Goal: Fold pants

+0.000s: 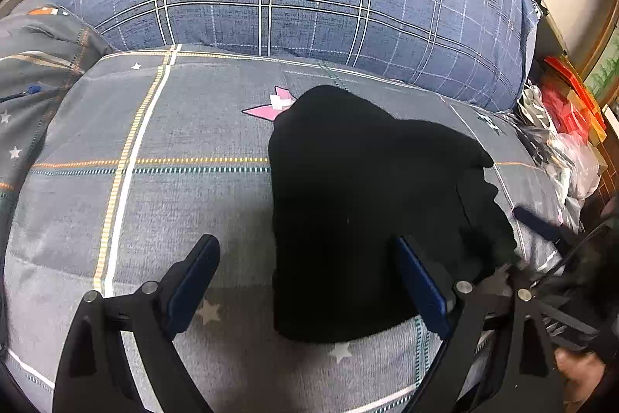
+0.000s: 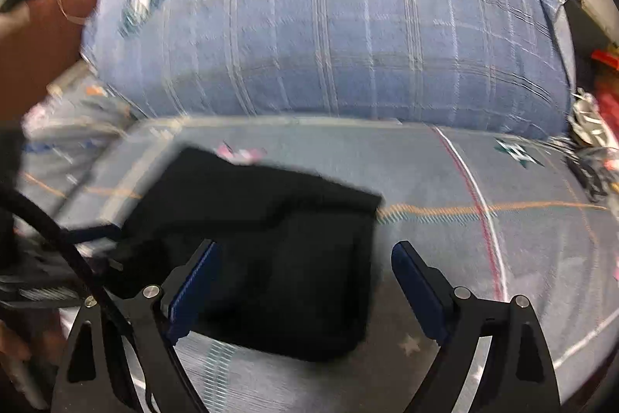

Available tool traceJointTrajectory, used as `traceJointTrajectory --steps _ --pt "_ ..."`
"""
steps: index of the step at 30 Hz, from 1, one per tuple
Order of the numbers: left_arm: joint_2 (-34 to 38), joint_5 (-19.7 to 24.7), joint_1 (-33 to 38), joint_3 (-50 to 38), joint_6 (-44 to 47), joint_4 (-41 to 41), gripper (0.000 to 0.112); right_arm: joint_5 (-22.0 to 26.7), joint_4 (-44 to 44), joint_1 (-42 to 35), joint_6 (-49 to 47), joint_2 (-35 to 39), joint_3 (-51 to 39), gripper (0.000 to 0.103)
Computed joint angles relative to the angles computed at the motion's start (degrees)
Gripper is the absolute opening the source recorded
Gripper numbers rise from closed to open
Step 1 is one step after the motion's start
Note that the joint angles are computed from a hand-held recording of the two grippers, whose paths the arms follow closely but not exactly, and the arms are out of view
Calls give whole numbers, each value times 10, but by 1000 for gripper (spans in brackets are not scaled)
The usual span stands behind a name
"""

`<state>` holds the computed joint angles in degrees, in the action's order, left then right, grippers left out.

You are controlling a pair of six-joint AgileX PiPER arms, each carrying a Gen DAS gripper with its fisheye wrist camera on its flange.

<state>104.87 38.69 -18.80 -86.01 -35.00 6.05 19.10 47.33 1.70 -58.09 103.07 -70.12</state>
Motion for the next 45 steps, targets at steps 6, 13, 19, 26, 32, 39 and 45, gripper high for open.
traceJointTrajectory --steps 6,13,19,26,32,39,45 --pt "-12 -1 -7 15 -23 31 91 33 132 -36 -117 6 51 92" --pt "-26 -9 -4 26 -26 28 91 27 132 -33 -137 -28 60 92" --pt "-26 -20 14 31 4 -16 91 99 169 -69 -141 -10 26 94" --pt "-18 -65 89 54 235 -303 102 209 196 -110 -122 66 -56 95" --pt "40 -37 106 11 296 -380 102 309 180 -125 -60 157 -156 95" --pt "83 -47 57 -53 197 -228 102 342 244 -128 -92 191 -165 97" --pt "97 -47 36 -74 166 -186 88 292 293 -111 -168 170 -118 61"
